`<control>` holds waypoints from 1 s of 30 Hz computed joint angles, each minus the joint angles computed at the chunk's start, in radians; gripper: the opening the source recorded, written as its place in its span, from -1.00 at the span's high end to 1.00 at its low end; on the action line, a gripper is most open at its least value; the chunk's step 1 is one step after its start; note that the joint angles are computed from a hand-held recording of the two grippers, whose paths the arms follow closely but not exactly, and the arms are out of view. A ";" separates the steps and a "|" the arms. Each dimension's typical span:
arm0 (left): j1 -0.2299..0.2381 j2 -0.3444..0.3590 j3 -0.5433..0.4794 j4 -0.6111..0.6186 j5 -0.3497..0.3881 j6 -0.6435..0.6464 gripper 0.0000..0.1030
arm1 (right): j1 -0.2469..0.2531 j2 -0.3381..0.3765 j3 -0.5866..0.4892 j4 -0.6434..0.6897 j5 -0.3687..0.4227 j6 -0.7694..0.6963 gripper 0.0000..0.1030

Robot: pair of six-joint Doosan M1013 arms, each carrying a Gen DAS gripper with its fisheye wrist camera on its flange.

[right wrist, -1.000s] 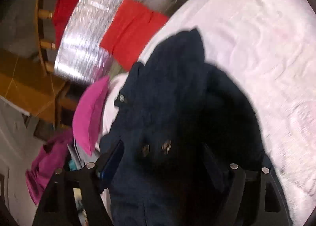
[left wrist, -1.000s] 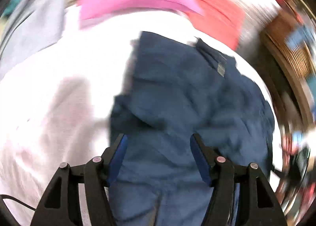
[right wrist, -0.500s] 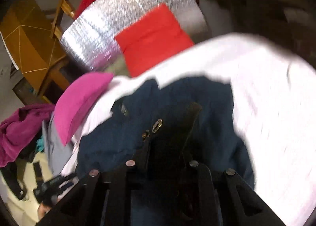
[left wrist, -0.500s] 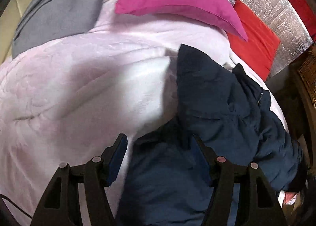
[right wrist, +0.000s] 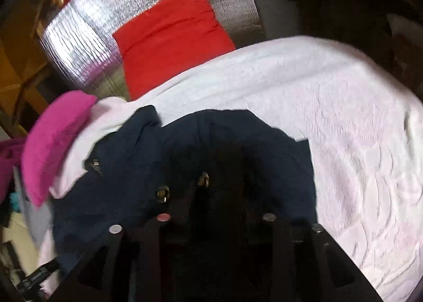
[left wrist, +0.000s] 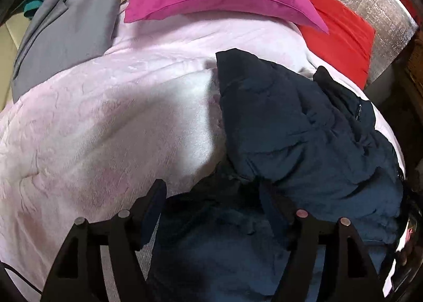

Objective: Fold large clothes

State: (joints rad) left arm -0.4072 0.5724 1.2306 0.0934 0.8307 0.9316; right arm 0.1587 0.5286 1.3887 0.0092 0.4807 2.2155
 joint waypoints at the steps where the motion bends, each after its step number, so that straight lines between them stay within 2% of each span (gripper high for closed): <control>1: 0.002 -0.002 0.000 -0.007 0.001 0.002 -0.41 | -0.012 -0.022 0.033 0.068 -0.037 -0.031 -0.22; 2: 0.005 -0.002 0.000 -0.008 -0.001 0.000 -0.41 | -0.018 -0.037 0.056 0.086 -0.073 -0.020 -0.50; 3: 0.006 -0.005 0.004 -0.004 -0.004 -0.008 -0.41 | -0.024 -0.070 0.105 0.053 -0.140 0.043 -0.62; 4: 0.008 -0.008 0.007 -0.001 -0.009 -0.020 -0.41 | -0.026 -0.089 0.130 -0.032 -0.162 0.142 -0.77; 6: 0.014 -0.015 0.019 -0.005 -0.025 -0.043 -0.41 | -0.036 -0.106 0.145 -0.083 -0.142 0.186 -0.79; 9: 0.021 -0.017 0.026 -0.039 -0.035 -0.035 -0.41 | -0.060 -0.099 0.138 0.059 -0.069 0.051 -0.79; 12: 0.016 -0.007 0.019 -0.030 -0.020 -0.015 -0.41 | -0.081 -0.073 0.126 0.322 -0.046 -0.168 -0.79; 14: 0.016 -0.008 0.025 -0.045 -0.034 0.004 -0.28 | -0.079 -0.051 0.105 0.414 -0.005 -0.265 -0.78; 15: 0.018 -0.006 0.023 -0.061 -0.035 0.019 -0.24 | -0.072 -0.037 0.089 0.415 0.015 -0.273 -0.73; 16: 0.018 -0.006 0.023 -0.057 -0.037 0.017 -0.21 | -0.061 -0.025 0.069 0.387 0.036 -0.270 -0.37; 17: 0.016 -0.007 0.025 -0.049 -0.045 0.009 -0.17 | -0.052 -0.018 0.055 0.352 0.044 -0.260 -0.09; 18: 0.015 -0.008 0.026 -0.047 -0.049 0.012 -0.06 | -0.037 -0.011 0.036 0.266 0.058 -0.207 -0.05; 20: 0.015 -0.008 0.024 -0.034 -0.056 0.007 0.06 | -0.010 -0.010 0.007 0.106 0.068 -0.124 0.31; 23: 0.016 -0.008 0.025 -0.041 -0.065 -0.002 0.10 | 0.008 -0.044 0.028 -0.022 -0.037 -0.049 0.37; 25: 0.016 -0.008 0.026 -0.038 -0.060 -0.003 0.08 | 0.018 -0.050 0.033 -0.195 -0.084 0.095 0.37; 26: 0.015 -0.006 0.024 -0.036 -0.057 -0.003 0.05 | 0.020 -0.043 0.027 -0.233 -0.065 0.134 0.37; 28: 0.012 -0.003 0.021 -0.028 -0.039 -0.003 -0.08 | 0.012 0.002 -0.021 -0.185 0.061 0.088 0.37; 30: 0.011 -0.005 0.022 -0.027 -0.035 -0.004 -0.10 | 0.007 0.021 -0.026 -0.151 0.113 0.036 0.25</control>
State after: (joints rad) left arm -0.3957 0.5676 1.2528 0.0659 0.7957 0.9273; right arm 0.1660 0.5494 1.3625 -0.1419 0.5942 2.2515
